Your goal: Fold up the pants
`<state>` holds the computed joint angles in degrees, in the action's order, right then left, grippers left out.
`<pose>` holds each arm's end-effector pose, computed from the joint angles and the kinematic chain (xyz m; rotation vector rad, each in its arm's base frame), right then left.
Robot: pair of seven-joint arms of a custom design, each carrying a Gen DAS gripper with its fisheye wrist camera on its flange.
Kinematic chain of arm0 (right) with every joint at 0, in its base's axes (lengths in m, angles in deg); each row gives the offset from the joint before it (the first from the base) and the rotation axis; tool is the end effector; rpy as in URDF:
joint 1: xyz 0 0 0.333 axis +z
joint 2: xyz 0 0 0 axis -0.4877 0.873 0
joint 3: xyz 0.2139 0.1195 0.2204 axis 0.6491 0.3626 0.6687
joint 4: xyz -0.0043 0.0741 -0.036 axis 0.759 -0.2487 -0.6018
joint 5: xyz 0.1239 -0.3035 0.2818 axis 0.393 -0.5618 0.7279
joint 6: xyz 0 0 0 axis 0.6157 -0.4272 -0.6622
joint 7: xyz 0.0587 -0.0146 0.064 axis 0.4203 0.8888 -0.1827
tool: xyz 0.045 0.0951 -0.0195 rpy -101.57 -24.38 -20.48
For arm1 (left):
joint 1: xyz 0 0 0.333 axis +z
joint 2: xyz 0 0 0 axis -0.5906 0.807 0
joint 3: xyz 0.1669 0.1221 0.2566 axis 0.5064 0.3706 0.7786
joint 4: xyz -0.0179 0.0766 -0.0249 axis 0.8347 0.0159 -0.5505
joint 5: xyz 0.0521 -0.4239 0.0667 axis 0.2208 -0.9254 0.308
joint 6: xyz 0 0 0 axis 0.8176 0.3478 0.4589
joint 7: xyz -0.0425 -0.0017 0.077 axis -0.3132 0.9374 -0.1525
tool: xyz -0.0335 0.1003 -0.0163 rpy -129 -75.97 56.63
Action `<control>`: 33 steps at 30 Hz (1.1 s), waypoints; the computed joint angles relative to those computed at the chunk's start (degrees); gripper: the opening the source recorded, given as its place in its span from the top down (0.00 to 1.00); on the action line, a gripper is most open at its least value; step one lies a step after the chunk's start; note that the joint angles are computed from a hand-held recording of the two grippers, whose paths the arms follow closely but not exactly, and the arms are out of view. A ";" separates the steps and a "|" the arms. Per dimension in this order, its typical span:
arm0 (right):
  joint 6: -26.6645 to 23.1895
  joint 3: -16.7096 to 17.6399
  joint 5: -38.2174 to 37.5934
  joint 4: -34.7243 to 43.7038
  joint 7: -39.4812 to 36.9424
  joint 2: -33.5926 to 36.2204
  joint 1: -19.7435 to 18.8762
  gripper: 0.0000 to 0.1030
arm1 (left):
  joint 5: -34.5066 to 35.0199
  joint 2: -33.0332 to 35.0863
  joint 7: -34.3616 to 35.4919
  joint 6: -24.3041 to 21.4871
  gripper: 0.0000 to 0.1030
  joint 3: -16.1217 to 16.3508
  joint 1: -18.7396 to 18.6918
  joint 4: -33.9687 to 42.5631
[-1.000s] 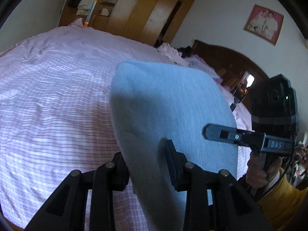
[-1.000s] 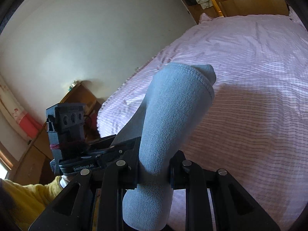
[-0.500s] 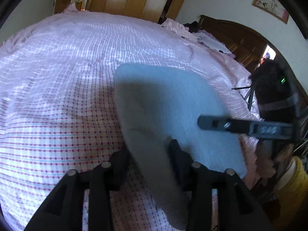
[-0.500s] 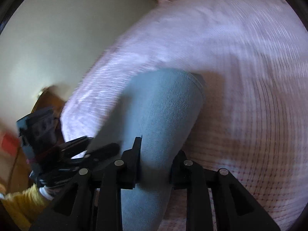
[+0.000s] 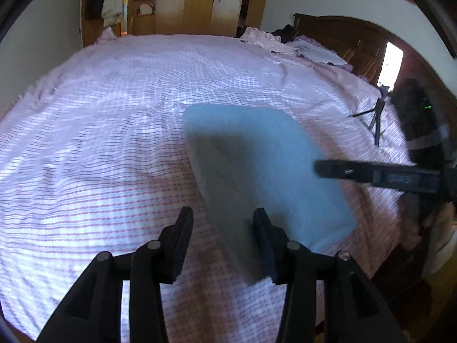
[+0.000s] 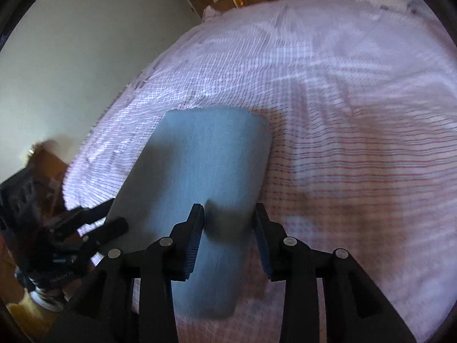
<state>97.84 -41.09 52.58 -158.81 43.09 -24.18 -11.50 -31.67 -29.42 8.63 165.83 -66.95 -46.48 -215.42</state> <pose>0.6515 0.3310 0.3817 -1.9462 1.3879 -0.0080 0.5845 -0.2105 0.3694 -1.7794 1.9243 -0.8289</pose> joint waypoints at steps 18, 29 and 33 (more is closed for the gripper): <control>7.57 0.02 -2.20 -8.45 5.85 -1.53 2.29 0.73 | 7.55 1.44 -13.52 -0.09 0.50 3.19 -1.32 -1.79; 16.68 -11.95 -21.36 -20.89 22.11 -10.80 14.67 0.62 | 7.93 -4.96 -15.86 -4.02 0.49 -0.67 0.06 -7.21; 19.26 -18.39 -31.27 -24.50 32.50 -12.51 20.28 0.51 | 8.09 -5.09 -18.90 -6.02 0.38 -1.74 0.07 -8.22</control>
